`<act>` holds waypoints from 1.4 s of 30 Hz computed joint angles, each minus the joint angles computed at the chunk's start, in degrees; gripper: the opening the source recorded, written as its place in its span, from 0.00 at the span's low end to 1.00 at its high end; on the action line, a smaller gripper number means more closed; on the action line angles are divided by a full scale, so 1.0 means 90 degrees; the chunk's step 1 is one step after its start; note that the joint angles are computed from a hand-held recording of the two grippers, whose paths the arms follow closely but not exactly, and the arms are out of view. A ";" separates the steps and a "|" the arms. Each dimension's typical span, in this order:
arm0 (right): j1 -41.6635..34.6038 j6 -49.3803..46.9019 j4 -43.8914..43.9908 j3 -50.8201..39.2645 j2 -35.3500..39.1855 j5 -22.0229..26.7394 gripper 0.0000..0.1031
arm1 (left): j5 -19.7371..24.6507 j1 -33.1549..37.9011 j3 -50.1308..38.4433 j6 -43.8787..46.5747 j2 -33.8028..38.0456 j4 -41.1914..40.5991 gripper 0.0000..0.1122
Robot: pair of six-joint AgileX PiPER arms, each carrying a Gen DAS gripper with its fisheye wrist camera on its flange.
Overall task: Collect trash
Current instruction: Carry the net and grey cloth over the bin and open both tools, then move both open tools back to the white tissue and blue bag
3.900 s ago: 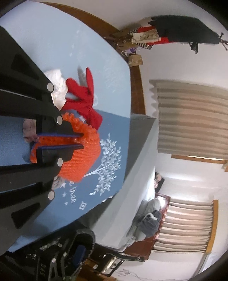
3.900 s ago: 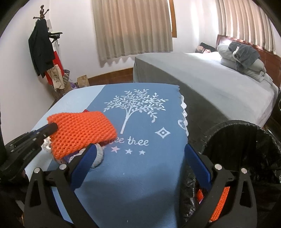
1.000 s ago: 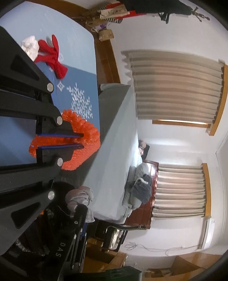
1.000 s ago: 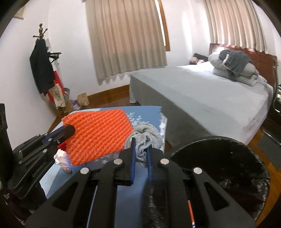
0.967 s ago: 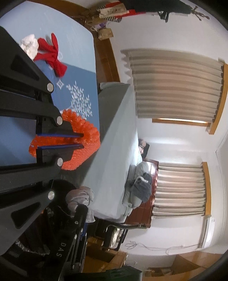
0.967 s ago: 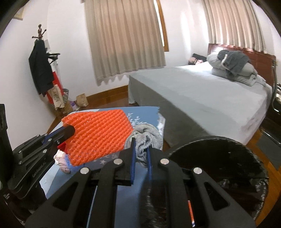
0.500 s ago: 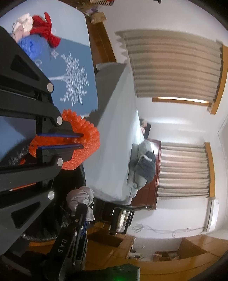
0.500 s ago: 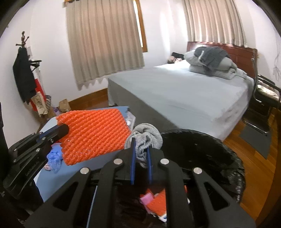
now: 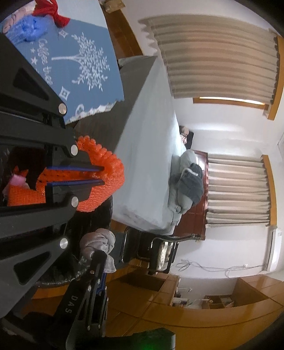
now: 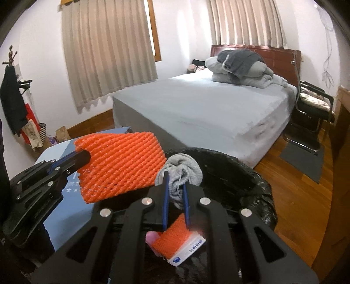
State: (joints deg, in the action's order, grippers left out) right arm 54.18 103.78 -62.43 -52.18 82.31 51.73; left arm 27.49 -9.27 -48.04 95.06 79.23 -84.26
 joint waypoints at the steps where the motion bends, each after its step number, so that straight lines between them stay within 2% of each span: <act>1: -0.0022 0.0044 0.0000 0.0084 -0.0037 -0.0016 0.10 | -0.0031 -0.0072 -0.0038 -0.0027 0.0050 0.0015 0.06; 5: -0.0110 0.0055 0.0096 0.0150 -0.0031 0.0019 0.15 | 0.0008 -0.0283 -0.0215 -0.0376 0.0225 0.0336 0.08; 7: -0.0164 0.0098 0.0137 0.0241 -0.0047 -0.0010 0.18 | 0.0042 -0.0327 -0.0255 -0.0556 0.0267 0.0526 0.15; 9: -0.0168 0.0185 0.0123 0.0296 -0.0037 0.0032 0.27 | 0.0080 -0.0318 -0.0263 -0.0722 0.0295 0.0706 0.29; 11: -0.0202 0.0223 0.0112 0.0336 -0.0041 0.0026 0.36 | 0.0109 -0.0294 -0.0231 -0.0800 0.0273 0.0804 0.31; 12: -0.0188 0.0258 0.0102 0.0345 -0.0036 0.0054 0.39 | 0.0116 -0.0266 -0.0207 -0.0874 0.0262 0.0899 0.36; 14: -0.0141 0.0357 0.0061 0.0352 -0.0018 0.0142 0.54 | 0.0123 -0.0201 -0.0177 -0.0884 0.0240 0.0935 0.40; 15: -0.0103 0.0413 0.0031 0.0343 -0.0001 0.0201 0.57 | 0.0132 -0.0128 -0.0125 -0.0850 0.0192 0.0931 0.42; 17: -0.0018 0.0522 -0.0025 0.0305 0.0050 0.0347 0.78 | 0.0102 -0.0006 -0.0019 -0.0707 0.0103 0.0822 0.49; 20: 0.0050 0.0602 -0.0123 0.0260 0.0076 0.0397 0.89 | 0.0122 0.0278 0.0047 -0.0665 -0.0029 0.0769 0.59; 24: 0.0112 0.0624 -0.0151 0.0086 0.0170 0.0365 0.92 | 0.0136 0.0713 0.0141 -0.0473 -0.0170 0.0654 0.70; 30: 0.0253 0.0529 -0.0171 -0.0399 0.0531 0.0367 0.93 | 0.0283 0.1563 0.0170 -0.0242 -0.0282 0.0537 0.79; 42: 0.0229 -0.0421 -0.0077 -0.2422 0.2132 -0.0296 0.94 | 0.0577 0.3294 0.0032 0.0479 0.0024 0.0309 0.82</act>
